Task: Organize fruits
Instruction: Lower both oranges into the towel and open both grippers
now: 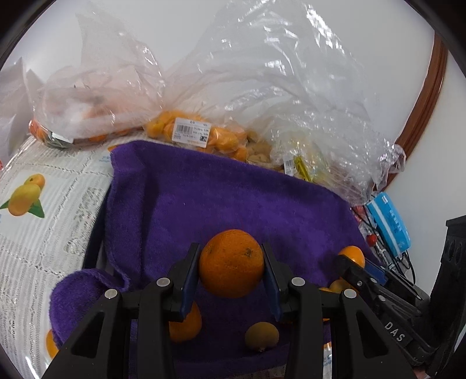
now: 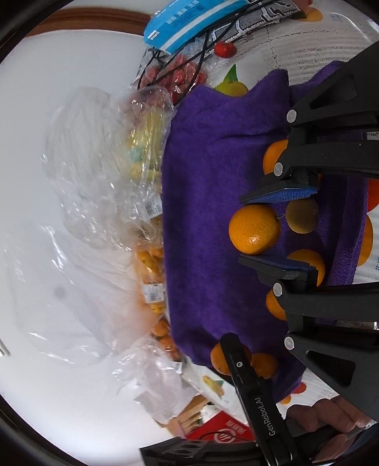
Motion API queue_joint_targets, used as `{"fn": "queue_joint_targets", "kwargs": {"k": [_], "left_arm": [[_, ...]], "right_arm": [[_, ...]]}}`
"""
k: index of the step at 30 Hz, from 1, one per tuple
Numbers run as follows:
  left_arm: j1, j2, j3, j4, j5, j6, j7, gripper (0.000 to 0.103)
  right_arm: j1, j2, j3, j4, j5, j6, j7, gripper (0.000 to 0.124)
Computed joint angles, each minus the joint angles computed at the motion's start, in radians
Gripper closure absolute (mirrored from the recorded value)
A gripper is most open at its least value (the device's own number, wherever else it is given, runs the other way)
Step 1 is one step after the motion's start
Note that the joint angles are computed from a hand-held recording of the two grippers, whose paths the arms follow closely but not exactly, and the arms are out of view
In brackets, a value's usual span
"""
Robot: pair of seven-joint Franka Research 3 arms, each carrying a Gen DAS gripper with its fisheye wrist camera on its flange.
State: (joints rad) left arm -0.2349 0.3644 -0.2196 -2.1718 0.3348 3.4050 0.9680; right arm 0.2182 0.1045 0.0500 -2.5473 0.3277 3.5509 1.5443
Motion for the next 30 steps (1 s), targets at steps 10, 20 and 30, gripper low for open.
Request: {"fn": "queue_joint_targets", "kwargs": {"k": [10,20,30], "left_arm": [[-0.160,-0.006,0.133,-0.002,-0.090,0.001,0.109,0.065],[-0.207,-0.017,0.171,-0.012,-0.160,0.002,0.163,0.062],[-0.418,-0.043,0.342,-0.062,-0.400,0.065,0.319,0.057]], "right_arm": [[0.034,0.037,-0.008,0.040,0.069,-0.050,-0.082,0.091],[0.063,0.031,-0.011,0.016,0.112,0.002,-0.120,0.084],[0.168,-0.005,0.011,0.002,0.443,0.130,-0.403,0.073]]}}
